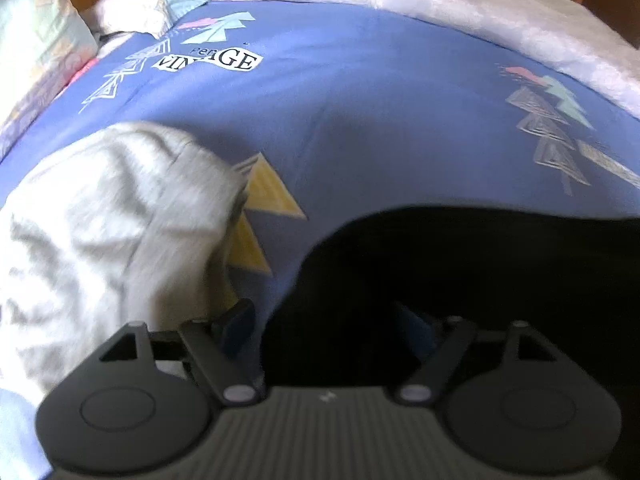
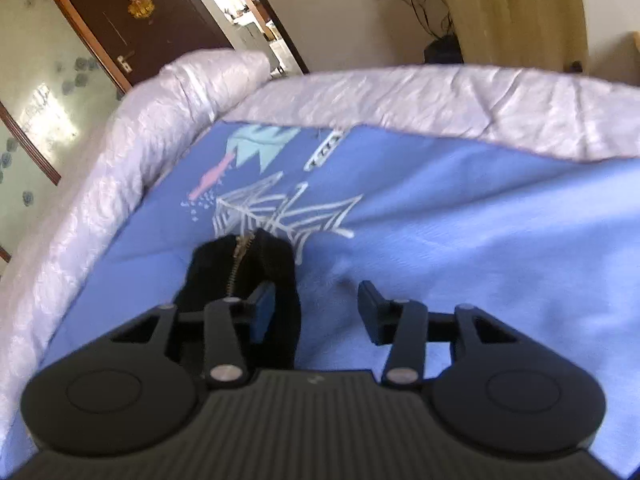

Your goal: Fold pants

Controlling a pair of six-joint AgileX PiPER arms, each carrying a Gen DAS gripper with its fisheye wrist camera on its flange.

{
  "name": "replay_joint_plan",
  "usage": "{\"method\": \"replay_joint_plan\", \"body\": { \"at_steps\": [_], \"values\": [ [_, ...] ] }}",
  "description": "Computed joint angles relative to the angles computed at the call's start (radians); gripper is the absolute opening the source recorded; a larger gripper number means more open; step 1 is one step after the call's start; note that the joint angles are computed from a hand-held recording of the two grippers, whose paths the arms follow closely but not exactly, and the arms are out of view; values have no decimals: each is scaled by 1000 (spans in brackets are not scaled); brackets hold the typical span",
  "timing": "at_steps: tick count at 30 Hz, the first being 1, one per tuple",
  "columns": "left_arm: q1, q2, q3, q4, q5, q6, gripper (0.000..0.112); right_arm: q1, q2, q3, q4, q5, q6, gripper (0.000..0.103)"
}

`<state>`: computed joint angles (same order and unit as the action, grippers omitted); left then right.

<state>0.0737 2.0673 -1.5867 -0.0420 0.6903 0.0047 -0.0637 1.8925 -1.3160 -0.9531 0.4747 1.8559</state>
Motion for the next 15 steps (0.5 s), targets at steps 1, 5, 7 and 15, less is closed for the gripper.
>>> {"method": "replay_joint_plan", "body": {
  "at_steps": [1, 5, 7, 15],
  "values": [
    [15, -40, 44, -30, -10, 42, 82, 8, -42, 36, 7, -15, -26, 49],
    [129, -275, 293, -271, -15, 333, 87, 90, -268, 217, 127, -120, -214, 49],
    [194, -365, 374, -367, 29, 451, 95, 153, -411, 337, 287, -215, -391, 49],
    [481, -495, 598, -552, 254, 688, 97, 782, -656, 592, -175, -152, 58, 50]
  ]
}}
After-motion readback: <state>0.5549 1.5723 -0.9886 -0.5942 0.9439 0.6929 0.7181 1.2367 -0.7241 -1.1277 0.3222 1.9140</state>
